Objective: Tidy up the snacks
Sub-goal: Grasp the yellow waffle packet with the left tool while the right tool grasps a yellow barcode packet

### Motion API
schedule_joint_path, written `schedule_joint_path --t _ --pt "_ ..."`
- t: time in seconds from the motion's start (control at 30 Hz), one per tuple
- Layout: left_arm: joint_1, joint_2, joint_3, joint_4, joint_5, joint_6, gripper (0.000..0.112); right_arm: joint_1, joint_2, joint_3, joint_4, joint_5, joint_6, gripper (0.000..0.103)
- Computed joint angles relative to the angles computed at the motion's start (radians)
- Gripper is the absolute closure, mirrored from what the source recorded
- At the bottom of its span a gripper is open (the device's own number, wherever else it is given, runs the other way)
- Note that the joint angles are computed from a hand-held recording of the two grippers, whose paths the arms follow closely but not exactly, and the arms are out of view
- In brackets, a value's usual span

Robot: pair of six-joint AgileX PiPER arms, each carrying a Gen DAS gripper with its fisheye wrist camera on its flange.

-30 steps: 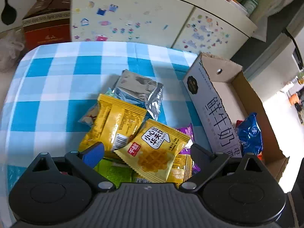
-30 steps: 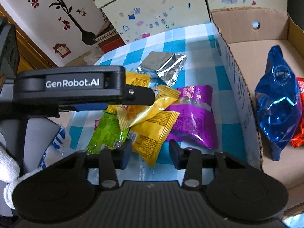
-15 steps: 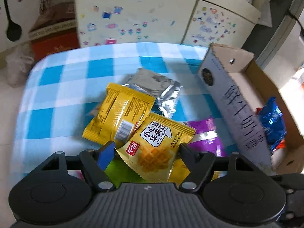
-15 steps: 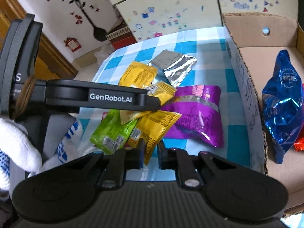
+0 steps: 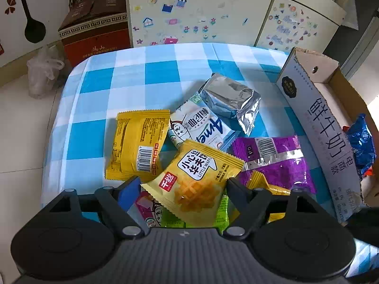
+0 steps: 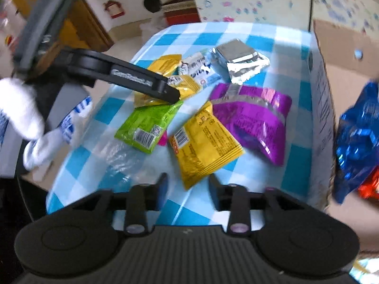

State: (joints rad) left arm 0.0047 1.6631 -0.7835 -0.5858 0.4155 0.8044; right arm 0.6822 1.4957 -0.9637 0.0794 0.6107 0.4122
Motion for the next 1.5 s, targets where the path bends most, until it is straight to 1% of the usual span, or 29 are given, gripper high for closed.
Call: schedule_joint_path --t 0.07,0.13,0.17,0.2,0.27,0.3,0.4,0.47,0.53,0.6,0.63,0.7,0.73,0.77,0.83,0.9,0.93,1.0,1.03,1.1,1.13,1.2,1.3,1.37,1.4,1.43,1.5 --pt "0.004 0.006 -0.002 -0.032 0.001 0.029 0.025 0.004 -0.009 -0.005 -0.040 0.009 0.012 0.049" --pt "0.011 0.004 -0.001 -0.081 0.001 0.073 0.022 0.020 -0.017 -0.006 -0.116 0.002 0.073 0.044" --pt "0.011 0.002 0.002 -0.103 -0.002 0.097 0.021 0.024 -0.023 -0.004 -0.144 -0.006 0.090 0.044" --pt "0.010 0.002 0.004 -0.125 -0.005 0.120 0.020 0.029 -0.031 0.001 -0.166 -0.023 0.104 0.044" --pt "0.003 0.010 0.006 -0.158 -0.012 0.157 0.018 0.029 -0.035 0.012 -0.184 -0.065 0.113 0.034" --pt "-0.002 0.017 0.005 -0.170 -0.020 0.170 0.018 0.028 -0.030 0.016 -0.191 -0.088 0.118 0.033" --pt "-0.020 0.052 0.002 -0.184 -0.062 0.185 0.017 0.036 0.000 0.015 -0.263 -0.143 0.174 0.033" --pt "-0.022 0.070 0.002 -0.196 -0.081 0.188 0.018 0.042 0.016 0.019 -0.262 -0.167 0.167 0.033" --pt "-0.022 0.079 0.004 -0.205 -0.090 0.193 0.018 0.052 0.029 0.021 -0.275 -0.175 0.145 0.032" --pt "-0.033 0.079 0.006 -0.155 -0.103 0.153 0.022 0.073 0.043 0.021 -0.336 -0.168 0.182 0.032" --pt "-0.040 0.076 0.007 -0.117 -0.110 0.122 0.023 0.076 0.049 0.019 -0.323 -0.163 0.166 0.032" --pt "-0.038 0.074 0.006 -0.094 -0.102 0.110 0.024 0.063 0.063 0.003 -0.197 -0.135 0.032 0.032" --pt "-0.032 0.072 0.006 -0.107 -0.095 0.124 0.024 0.060 0.068 -0.003 -0.159 -0.125 -0.015 0.032" --pt "-0.024 0.072 0.004 -0.131 -0.087 0.145 0.024 0.062 0.069 -0.004 -0.152 -0.120 -0.032 0.032" --pt "-0.009 0.071 0.000 -0.206 -0.073 0.208 0.023 0.067 0.064 -0.001 -0.193 -0.127 0.006 0.032" --pt "-0.006 0.068 -0.002 -0.242 -0.063 0.242 0.023 0.063 0.050 0.009 -0.224 -0.144 0.057 0.032" --pt "-0.010 0.069 -0.001 -0.253 -0.067 0.250 0.021 0.063 0.043 0.017 -0.252 -0.158 0.089 0.032" --pt "-0.024 0.076 0.003 -0.258 -0.085 0.255 0.020 0.072 0.044 0.023 -0.311 -0.171 0.144 0.029" --pt "-0.029 0.078 0.007 -0.270 -0.095 0.271 0.020 0.072 0.050 0.022 -0.299 -0.170 0.128 0.027" --pt "-0.042 0.085 0.013 -0.288 -0.112 0.303 0.020 0.072 0.068 0.013 -0.229 -0.169 0.046 0.026" --pt "-0.043 0.088 0.013 -0.297 -0.113 0.318 0.019 0.076 0.075 0.011 -0.204 -0.171 0.008 0.024" --pt "-0.044 0.091 0.016 -0.322 -0.113 0.353 0.018 0.091 0.096 0.008 -0.209 -0.178 -0.019 0.021" --pt "-0.056 0.101 0.019 -0.309 -0.134 0.350 0.018 0.114 0.127 -0.001 -0.266 -0.173 0.008 0.021" --pt "-0.060 0.118 0.014 -0.289 -0.141 0.327 0.018 0.128 0.145 0.001 -0.351 -0.179 0.083 0.020" --pt "-0.063 0.126 0.017 -0.302 -0.153 0.335 0.018 0.131 0.154 0.000 -0.383 -0.179 0.115 0.019" --pt "-0.066 0.124 0.027 -0.351 -0.172 0.383 0.018 0.128 0.159 0.002 -0.385 -0.185 0.120 0.017" --pt "-0.063 0.126 0.028 -0.387 -0.171 0.419 0.020 0.122 0.165 0.003 -0.377 -0.191 0.127 0.017"
